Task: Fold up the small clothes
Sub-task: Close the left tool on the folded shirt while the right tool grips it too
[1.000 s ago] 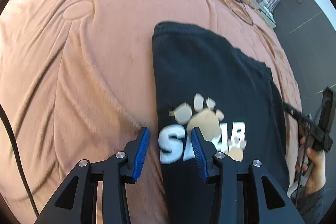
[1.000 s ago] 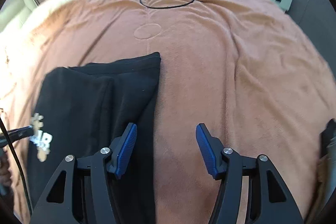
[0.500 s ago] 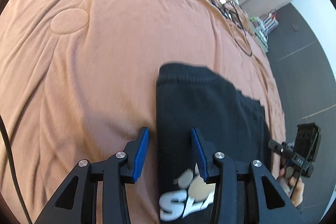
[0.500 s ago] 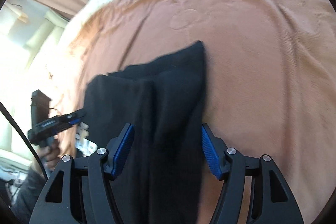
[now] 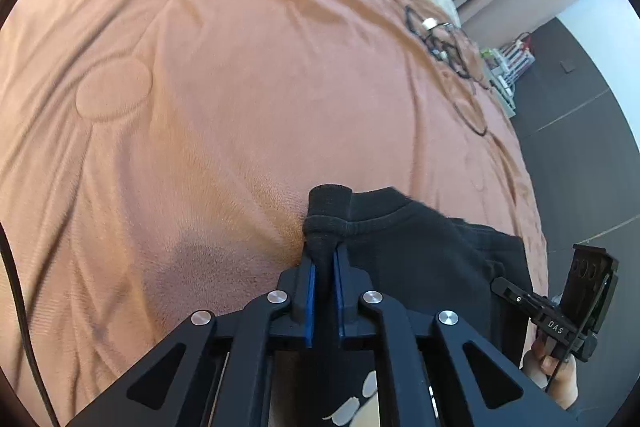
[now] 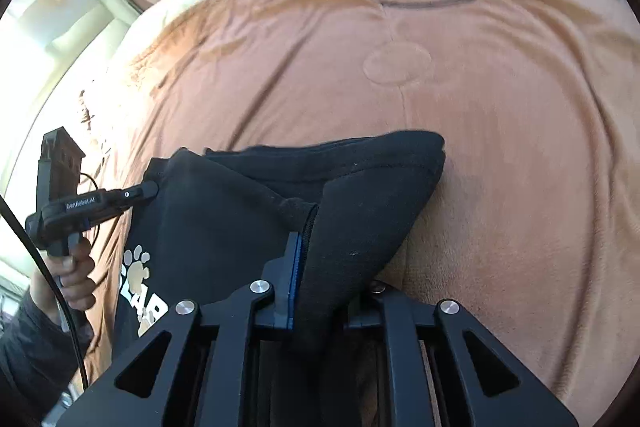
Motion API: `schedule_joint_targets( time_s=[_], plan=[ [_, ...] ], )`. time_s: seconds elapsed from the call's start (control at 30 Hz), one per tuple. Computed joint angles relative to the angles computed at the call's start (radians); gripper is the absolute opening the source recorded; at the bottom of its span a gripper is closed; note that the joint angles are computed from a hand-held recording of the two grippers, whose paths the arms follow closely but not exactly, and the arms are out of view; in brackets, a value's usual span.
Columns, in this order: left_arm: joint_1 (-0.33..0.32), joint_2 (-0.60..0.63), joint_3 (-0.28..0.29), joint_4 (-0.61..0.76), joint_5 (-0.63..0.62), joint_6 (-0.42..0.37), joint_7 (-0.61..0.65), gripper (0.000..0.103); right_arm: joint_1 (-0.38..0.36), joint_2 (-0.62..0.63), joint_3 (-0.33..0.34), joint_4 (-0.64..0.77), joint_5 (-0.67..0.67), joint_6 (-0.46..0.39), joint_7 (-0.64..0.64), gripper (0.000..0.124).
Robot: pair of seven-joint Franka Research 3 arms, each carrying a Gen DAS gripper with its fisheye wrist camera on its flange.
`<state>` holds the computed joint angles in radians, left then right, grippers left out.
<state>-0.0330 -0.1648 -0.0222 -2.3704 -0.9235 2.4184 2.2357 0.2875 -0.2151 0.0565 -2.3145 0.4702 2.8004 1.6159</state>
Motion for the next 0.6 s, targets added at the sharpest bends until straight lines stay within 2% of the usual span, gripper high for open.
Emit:
schedule_joint_targets(
  time_s=[0.1, 0.3, 0.47, 0.6],
  plan=[
    [-0.005, -0.054, 0.012, -0.022, -0.021, -0.006, 0.042, 0.006, 0.009, -0.058, 0.009, -0.043, 0.003, 0.04, 0.001, 0.011],
    [-0.018, -0.195, 0.065, -0.056, -0.035, -0.079, 0.072, 0.006, -0.016, -0.223, 0.077, -0.13, -0.106, 0.062, 0.102, 0.01],
    [-0.037, -0.344, 0.108, -0.081, -0.004, -0.137, 0.04, 0.006, -0.036, -0.4, 0.126, -0.197, -0.168, 0.039, 0.181, 0.01],
    [-0.062, -0.47, 0.143, -0.102, 0.028, -0.178, -0.001, 0.006, -0.049, -0.567, 0.163, -0.256, -0.208, -0.022, 0.251, 0.01]
  ],
)
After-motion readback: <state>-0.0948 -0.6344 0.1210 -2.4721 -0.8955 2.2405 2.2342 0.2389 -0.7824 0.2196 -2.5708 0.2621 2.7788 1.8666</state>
